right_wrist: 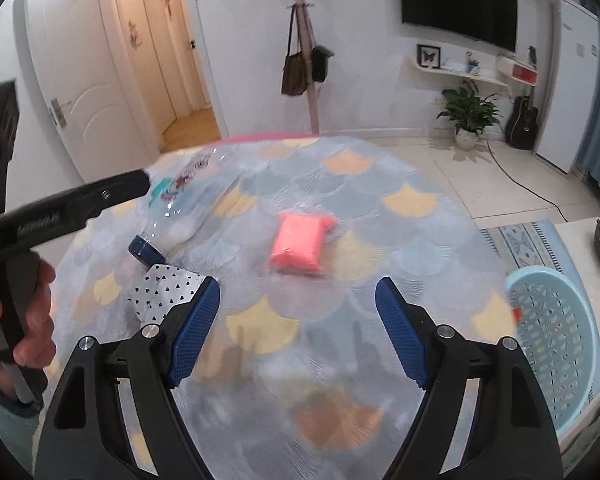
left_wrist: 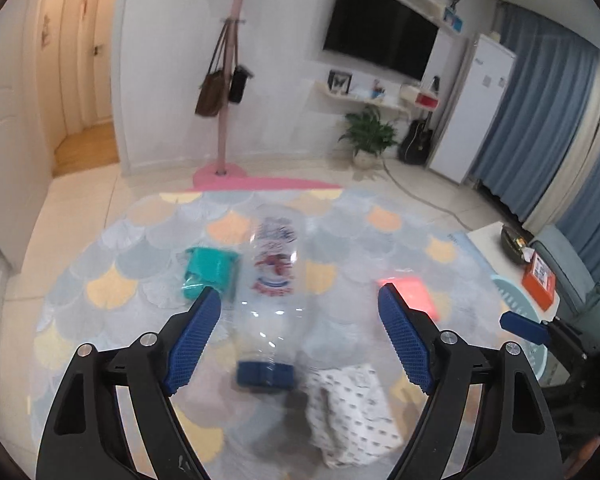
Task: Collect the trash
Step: 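Grasp the clear plastic bottle with the left tool while the right tool grasps the pink packet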
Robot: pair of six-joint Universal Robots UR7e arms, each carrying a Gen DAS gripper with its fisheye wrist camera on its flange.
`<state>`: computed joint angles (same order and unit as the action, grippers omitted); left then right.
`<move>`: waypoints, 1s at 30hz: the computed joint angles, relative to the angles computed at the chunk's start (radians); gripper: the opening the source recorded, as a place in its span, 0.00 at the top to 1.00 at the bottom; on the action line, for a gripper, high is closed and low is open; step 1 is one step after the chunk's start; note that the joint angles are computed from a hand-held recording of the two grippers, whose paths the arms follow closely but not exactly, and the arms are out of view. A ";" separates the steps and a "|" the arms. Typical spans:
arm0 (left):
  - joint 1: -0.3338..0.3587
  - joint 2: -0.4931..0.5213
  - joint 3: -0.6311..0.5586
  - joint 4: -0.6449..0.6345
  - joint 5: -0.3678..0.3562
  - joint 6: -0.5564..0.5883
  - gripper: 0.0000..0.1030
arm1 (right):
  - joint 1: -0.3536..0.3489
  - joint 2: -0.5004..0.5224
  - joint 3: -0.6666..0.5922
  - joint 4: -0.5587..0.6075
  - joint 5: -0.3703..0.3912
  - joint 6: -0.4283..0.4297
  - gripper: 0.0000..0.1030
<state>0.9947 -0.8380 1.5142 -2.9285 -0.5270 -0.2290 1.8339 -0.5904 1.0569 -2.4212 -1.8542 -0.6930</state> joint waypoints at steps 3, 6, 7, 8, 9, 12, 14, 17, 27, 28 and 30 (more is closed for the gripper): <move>0.019 0.023 -0.062 0.158 0.065 -0.051 0.23 | 0.007 0.041 -0.036 0.012 -0.032 0.013 0.26; 0.042 0.040 -0.100 0.199 0.050 -0.046 0.23 | 0.005 0.079 -0.073 0.024 -0.054 0.039 0.26; 0.051 0.043 -0.110 0.215 0.039 -0.063 0.23 | 0.005 0.087 -0.081 0.021 -0.061 0.043 0.26; 0.054 0.048 -0.118 0.222 0.029 -0.072 0.25 | 0.004 0.096 -0.091 0.016 -0.065 0.046 0.26; 0.060 0.052 -0.124 0.216 0.012 -0.068 0.25 | 0.003 0.100 -0.096 0.013 -0.064 0.048 0.26; 0.068 0.067 -0.136 0.202 -0.002 -0.051 0.27 | 0.000 0.119 -0.120 0.008 -0.063 0.053 0.26; 0.070 0.082 -0.151 0.220 0.000 -0.053 0.30 | -0.001 0.135 -0.140 0.012 -0.071 0.061 0.26; 0.074 0.087 -0.154 0.254 0.002 -0.077 0.36 | -0.002 0.155 -0.168 0.028 -0.086 0.079 0.26; 0.084 0.074 -0.131 0.246 -0.020 -0.117 0.47 | 0.001 0.178 -0.194 0.021 -0.099 0.080 0.48; 0.085 0.069 -0.123 0.232 -0.027 -0.124 0.47 | 0.002 0.175 -0.184 0.004 -0.103 0.073 0.55; 0.083 0.066 -0.116 0.206 -0.032 -0.124 0.48 | 0.003 0.170 -0.171 -0.007 -0.102 0.066 0.61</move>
